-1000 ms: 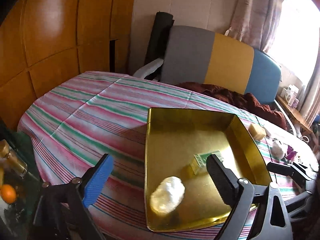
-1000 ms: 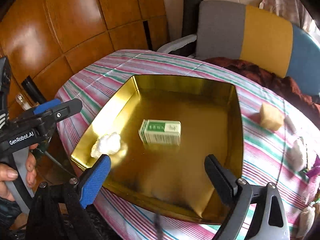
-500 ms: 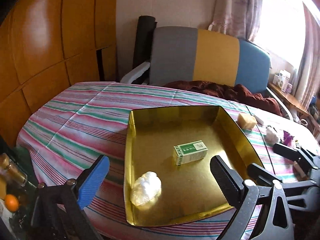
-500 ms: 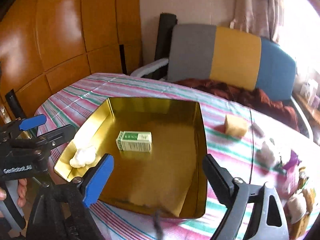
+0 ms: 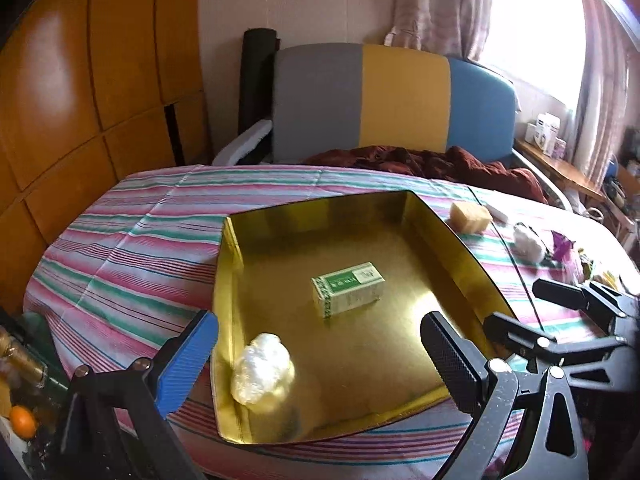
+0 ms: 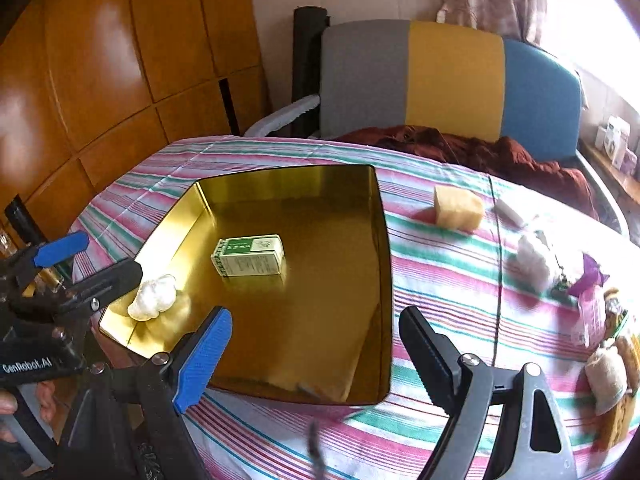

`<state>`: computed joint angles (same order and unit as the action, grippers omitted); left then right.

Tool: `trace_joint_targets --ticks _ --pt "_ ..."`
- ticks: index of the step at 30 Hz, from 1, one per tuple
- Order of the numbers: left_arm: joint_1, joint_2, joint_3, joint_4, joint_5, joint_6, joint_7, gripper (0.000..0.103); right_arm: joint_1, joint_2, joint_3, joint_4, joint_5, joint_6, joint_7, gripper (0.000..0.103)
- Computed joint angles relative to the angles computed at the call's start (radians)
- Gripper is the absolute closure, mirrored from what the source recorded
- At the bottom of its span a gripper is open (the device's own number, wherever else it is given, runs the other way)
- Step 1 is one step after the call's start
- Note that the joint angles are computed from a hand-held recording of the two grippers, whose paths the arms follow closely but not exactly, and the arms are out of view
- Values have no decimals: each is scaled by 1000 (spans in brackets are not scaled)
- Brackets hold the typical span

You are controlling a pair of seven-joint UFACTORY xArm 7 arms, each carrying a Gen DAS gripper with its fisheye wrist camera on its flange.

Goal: Organize objects
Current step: 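Withdraw both tools from the tray back toward the scattered items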

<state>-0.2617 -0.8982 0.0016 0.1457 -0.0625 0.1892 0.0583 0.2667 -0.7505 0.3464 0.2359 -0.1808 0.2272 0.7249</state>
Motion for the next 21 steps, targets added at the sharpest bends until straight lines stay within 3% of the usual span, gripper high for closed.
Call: trace_joint_targets --ticks 10,15,21 --pt "-60 16 10 10 -12 11 21 2 70 -61 -159 -85 94 -58 -87 7" --pt "-98 58 13 40 -21 4 41 1 2 -126 -145 -92 90 13 -119 7" --pt "-150 117 16 81 -42 -11 55 1 -97 -210 -186 -88 58 122 -213 7"
